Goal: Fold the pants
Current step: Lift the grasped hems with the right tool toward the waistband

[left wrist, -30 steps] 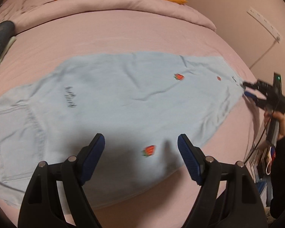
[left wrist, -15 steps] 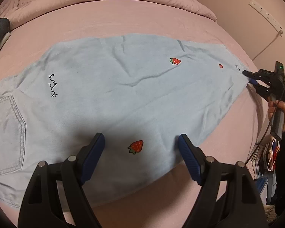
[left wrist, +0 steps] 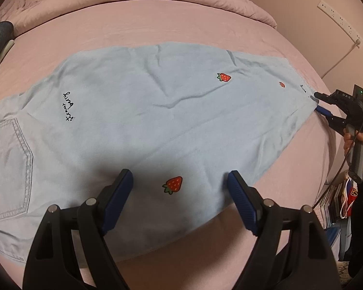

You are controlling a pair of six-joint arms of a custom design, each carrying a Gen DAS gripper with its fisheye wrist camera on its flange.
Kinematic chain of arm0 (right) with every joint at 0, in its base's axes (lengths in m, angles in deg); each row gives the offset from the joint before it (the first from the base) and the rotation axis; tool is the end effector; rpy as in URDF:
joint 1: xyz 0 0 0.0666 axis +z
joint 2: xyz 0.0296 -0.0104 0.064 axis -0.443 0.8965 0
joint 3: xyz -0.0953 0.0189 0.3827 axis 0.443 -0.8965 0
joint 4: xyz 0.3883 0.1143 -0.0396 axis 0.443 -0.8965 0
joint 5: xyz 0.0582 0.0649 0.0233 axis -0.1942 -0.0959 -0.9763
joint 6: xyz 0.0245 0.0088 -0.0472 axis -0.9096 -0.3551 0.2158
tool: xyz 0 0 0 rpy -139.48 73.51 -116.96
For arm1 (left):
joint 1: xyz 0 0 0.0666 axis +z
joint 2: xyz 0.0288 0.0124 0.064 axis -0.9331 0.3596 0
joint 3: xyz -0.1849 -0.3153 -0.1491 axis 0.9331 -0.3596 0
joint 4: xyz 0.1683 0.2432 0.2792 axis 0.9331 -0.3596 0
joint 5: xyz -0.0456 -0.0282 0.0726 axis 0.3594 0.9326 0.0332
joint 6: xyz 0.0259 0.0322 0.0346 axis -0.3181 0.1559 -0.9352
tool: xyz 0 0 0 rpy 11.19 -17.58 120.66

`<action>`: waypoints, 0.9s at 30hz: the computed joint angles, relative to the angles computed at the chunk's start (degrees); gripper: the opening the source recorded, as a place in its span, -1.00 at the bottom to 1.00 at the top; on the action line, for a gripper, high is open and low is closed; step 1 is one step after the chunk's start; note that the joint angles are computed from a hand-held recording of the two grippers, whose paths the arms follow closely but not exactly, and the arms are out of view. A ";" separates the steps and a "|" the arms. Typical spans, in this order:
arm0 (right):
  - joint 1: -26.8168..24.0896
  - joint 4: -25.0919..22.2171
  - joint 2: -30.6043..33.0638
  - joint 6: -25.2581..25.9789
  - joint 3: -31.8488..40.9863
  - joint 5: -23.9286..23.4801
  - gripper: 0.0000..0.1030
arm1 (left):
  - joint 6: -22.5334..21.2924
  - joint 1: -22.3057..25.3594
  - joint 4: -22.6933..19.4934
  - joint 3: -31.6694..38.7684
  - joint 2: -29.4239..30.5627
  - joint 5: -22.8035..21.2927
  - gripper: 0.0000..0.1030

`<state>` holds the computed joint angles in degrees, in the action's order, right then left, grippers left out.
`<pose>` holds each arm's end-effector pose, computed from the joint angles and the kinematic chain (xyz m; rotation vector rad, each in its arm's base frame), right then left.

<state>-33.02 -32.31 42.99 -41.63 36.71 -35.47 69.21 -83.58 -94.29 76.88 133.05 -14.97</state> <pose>0.6814 -0.0625 0.2986 0.5884 2.4047 0.8475 0.5872 -0.1577 0.3192 0.0040 2.6202 -0.3210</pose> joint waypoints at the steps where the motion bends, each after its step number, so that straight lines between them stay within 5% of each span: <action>1: -0.03 0.12 -0.08 -0.47 -0.15 -0.60 -0.23 | 0.04 0.01 0.12 0.00 0.02 0.06 0.57; 5: 0.37 1.06 0.18 -2.00 -0.34 -1.89 0.07 | 0.10 0.01 0.35 -0.15 0.03 0.20 0.60; 11: 1.73 1.44 2.05 -0.69 2.37 0.39 0.07 | 0.04 0.34 1.14 -0.87 -0.43 1.13 0.60; 13: 1.88 2.93 2.28 -1.27 2.07 0.73 -0.15 | 0.16 0.44 1.44 -1.18 -0.67 1.53 0.60; 14: 1.84 2.98 2.51 -1.94 2.06 0.52 -0.48 | 0.19 0.55 1.63 -1.37 -0.79 1.86 0.60; 15: 1.62 3.95 2.57 -3.52 1.54 -0.87 -0.60 | 0.24 0.63 1.79 -1.54 -0.92 2.13 0.60; 21: 2.66 5.57 -0.50 -2.44 -0.14 2.33 -0.64 | 0.46 1.21 2.94 -2.53 -1.57 4.18 0.60; 27: 6.12 3.62 -4.04 8.26 0.58 9.40 -0.64 | 2.07 2.35 4.99 -4.31 -2.93 7.54 0.59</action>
